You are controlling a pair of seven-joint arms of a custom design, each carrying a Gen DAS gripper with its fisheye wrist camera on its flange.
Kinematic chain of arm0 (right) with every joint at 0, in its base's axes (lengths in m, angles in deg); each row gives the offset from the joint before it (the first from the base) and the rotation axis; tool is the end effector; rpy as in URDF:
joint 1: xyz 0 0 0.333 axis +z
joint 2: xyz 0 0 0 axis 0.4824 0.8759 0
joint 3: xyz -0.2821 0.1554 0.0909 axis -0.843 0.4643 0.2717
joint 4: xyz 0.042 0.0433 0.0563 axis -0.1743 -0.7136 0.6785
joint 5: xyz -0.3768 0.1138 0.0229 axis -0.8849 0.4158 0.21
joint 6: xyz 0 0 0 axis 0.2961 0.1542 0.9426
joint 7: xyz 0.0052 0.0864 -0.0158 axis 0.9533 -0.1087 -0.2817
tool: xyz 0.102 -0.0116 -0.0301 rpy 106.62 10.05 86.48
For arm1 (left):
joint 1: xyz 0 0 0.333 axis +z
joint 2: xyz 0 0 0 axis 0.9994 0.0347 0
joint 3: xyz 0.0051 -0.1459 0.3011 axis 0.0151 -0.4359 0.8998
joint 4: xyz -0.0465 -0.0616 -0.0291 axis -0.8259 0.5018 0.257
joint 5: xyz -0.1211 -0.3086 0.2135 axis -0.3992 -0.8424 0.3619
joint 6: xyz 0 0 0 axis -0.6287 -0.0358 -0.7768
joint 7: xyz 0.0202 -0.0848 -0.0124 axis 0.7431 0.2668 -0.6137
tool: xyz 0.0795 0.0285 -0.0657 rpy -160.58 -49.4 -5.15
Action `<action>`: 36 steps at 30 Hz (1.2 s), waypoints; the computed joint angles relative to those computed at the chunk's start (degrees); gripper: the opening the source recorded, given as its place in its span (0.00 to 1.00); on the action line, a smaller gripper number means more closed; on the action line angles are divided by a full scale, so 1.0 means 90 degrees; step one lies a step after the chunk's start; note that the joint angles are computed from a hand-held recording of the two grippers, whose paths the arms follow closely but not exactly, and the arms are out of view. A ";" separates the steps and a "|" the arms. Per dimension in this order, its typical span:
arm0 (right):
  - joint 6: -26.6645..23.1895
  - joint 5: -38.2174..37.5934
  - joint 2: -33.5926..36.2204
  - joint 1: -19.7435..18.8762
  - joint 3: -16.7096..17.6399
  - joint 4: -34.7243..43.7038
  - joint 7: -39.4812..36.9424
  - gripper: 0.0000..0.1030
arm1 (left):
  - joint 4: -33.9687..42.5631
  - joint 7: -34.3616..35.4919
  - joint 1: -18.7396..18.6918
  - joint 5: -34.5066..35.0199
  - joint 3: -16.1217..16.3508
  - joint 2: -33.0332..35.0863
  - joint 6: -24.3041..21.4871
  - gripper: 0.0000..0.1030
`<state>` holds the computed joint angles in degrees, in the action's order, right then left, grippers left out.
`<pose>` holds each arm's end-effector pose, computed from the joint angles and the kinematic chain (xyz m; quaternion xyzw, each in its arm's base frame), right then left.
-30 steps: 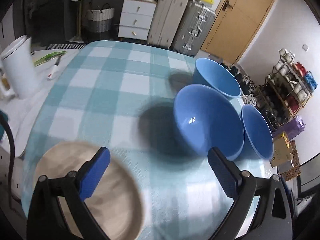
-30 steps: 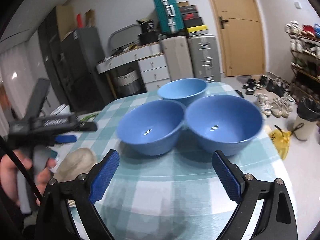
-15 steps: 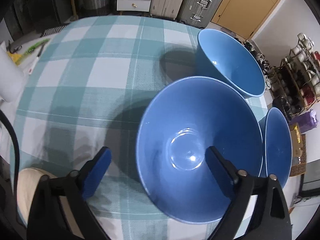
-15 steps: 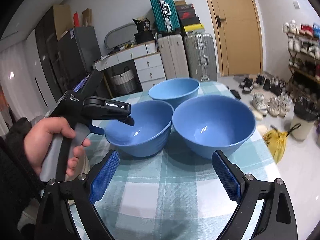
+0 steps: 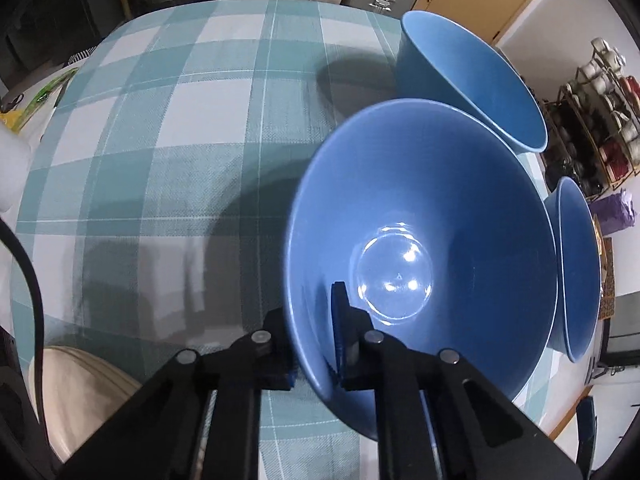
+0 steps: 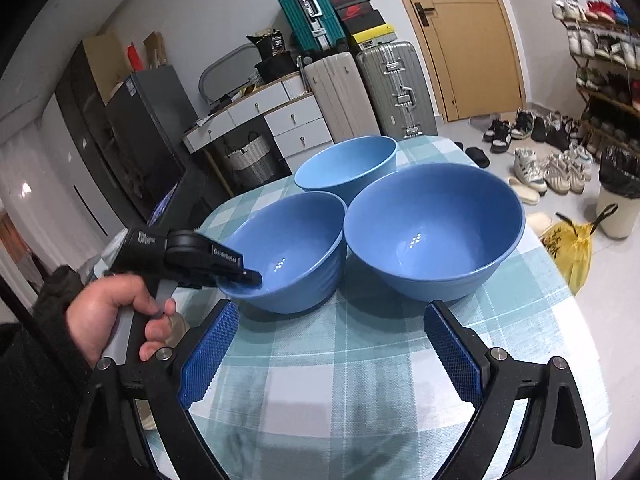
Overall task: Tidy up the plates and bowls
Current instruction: 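Lift the blue bowl with the left gripper while the right gripper grasps its opposite rim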
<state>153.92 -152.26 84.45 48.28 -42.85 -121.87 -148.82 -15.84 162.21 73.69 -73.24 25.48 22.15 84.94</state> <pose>0.5241 0.2835 0.4105 -0.5549 0.7000 -0.1979 0.4036 0.7539 -0.2919 0.3670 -0.6489 0.7429 -0.1642 0.0041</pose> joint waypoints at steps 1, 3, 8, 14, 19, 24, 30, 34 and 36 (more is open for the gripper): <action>0.0011 0.0143 0.0022 -0.0013 0.0002 -0.0001 -0.0096 0.93 | -0.0004 0.0023 0.0014 -0.0014 -0.0012 -0.0008 -0.0027 0.08; 0.0106 0.0209 0.0066 -0.0022 -0.0033 0.0008 -0.0120 0.93 | 0.0040 0.0027 0.0002 0.0004 0.0005 0.0005 -0.0112 0.08; 0.0256 0.0385 0.0091 -0.0012 -0.0136 -0.0035 -0.0200 0.93 | 0.0063 0.0229 0.0043 0.0013 -0.0021 -0.0010 -0.0329 0.05; 0.0591 0.0374 0.0237 -0.0039 -0.0204 0.0076 -0.0095 0.93 | -0.0307 0.0502 0.0107 0.0036 -0.0028 -0.0283 -0.0482 0.05; 0.1026 0.1419 0.0479 -0.0091 -0.0220 0.0062 -0.1034 0.92 | -0.0991 0.0955 0.0113 0.0142 -0.0062 -0.0737 -0.0511 0.05; 0.1016 0.2908 0.0588 -0.0228 -0.0013 -0.0122 -0.2356 0.90 | -0.1544 0.1252 0.0160 0.0072 -0.0118 -0.1093 -0.0525 0.06; 0.0823 0.5152 0.0901 -0.1658 0.1675 -0.0318 -0.4444 0.58 | -0.2288 0.1562 0.0249 -0.0162 -0.0227 -0.1545 -0.0439 0.06; 0.0906 0.5405 0.0892 -0.1367 0.1373 -0.0365 -0.4595 0.42 | -0.2787 0.1734 0.0298 -0.0370 -0.0314 -0.1861 -0.0296 0.06; 0.0991 0.5583 0.0905 -0.1392 0.1422 -0.0398 -0.4854 0.35 | -0.3000 0.1796 0.0288 -0.0475 -0.0357 -0.2000 -0.0280 0.06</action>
<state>162.84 -102.01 92.60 35.75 -30.06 -125.44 -192.50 -42.84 178.37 76.27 -77.52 22.26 4.16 82.42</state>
